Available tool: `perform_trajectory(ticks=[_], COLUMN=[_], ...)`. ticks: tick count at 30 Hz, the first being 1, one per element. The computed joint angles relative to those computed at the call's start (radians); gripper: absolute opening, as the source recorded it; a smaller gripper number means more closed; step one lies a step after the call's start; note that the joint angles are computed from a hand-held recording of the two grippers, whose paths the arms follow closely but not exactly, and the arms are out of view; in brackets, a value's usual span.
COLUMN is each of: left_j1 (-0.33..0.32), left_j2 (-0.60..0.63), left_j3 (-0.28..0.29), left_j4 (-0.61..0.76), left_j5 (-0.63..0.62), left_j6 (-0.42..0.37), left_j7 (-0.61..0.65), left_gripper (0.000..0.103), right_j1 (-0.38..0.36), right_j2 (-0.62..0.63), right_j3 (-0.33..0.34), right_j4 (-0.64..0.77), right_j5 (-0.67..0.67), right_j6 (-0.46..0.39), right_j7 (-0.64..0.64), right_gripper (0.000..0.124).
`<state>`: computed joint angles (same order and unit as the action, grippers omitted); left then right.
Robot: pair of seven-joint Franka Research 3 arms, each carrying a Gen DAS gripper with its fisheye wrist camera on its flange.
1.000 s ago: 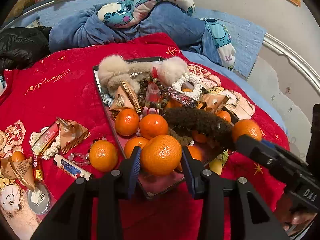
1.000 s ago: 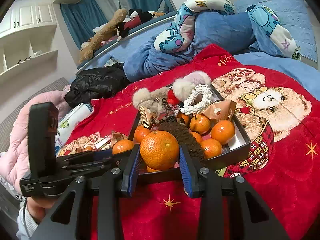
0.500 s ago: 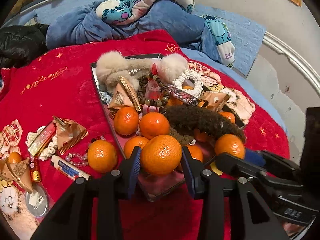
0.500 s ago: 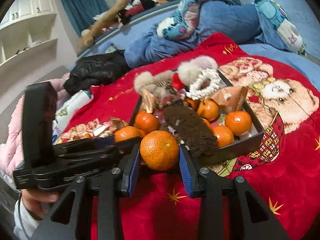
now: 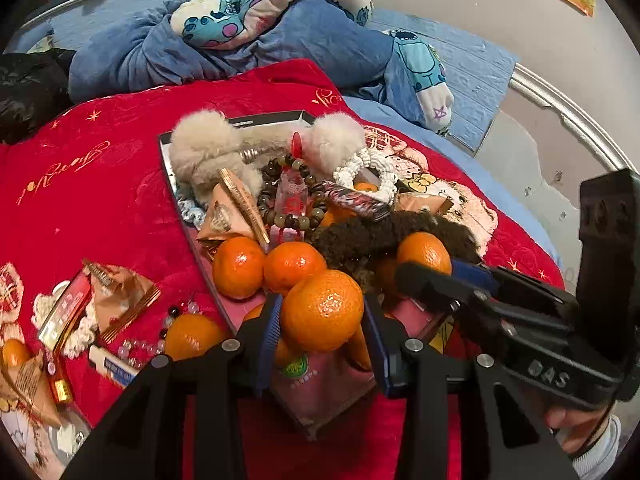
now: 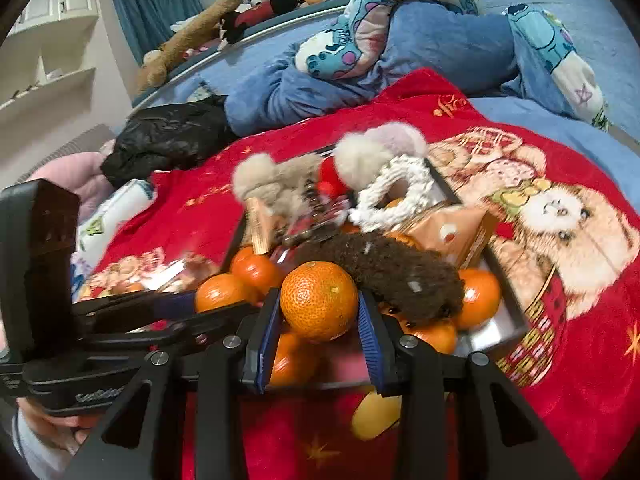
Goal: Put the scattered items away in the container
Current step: 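Lower the left gripper's mandarin into the tray while the right lowers its mandarin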
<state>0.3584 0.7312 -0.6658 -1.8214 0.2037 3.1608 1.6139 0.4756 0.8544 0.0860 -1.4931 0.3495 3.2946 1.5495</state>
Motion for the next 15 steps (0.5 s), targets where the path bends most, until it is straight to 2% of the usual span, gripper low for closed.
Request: perform_trajectory(ticks=[2, 6, 8, 11, 15], left_j1=[-0.005, -0.046, -0.029, 0.008, -0.018], left_j2=[0.010, 0.012, 0.020, 0.039, 0.020], left_j3=[-0.001, 0.039, 0.019, -0.020, 0.014], left_j4=[0.015, 0.035, 0.034, 0.033, 0.025], left_j5=[0.002, 0.008, 0.010, 0.009, 0.020], left_j6=[-0.002, 0.007, 0.010, 0.011, 0.020], left_j7=[0.004, -0.004, -0.002, 0.001, -0.012], left_gripper=[0.041, 0.041, 0.041, 0.041, 0.041], right_j1=[-0.014, -0.026, -0.054, -0.044, -0.021], right_j2=[0.012, 0.007, 0.002, -0.003, -0.010], right_j3=[0.009, 0.018, 0.053, 0.047, 0.026], right_j4=[0.018, 0.008, -0.005, -0.018, -0.031], right_j5=[0.000, 0.002, -0.005, -0.001, 0.006], right_j6=[-0.002, 0.010, 0.023, 0.043, 0.047], right_j7=[0.003, 0.006, -0.001, 0.001, 0.001], right_gripper=[0.036, 0.036, 0.036, 0.036, 0.036])
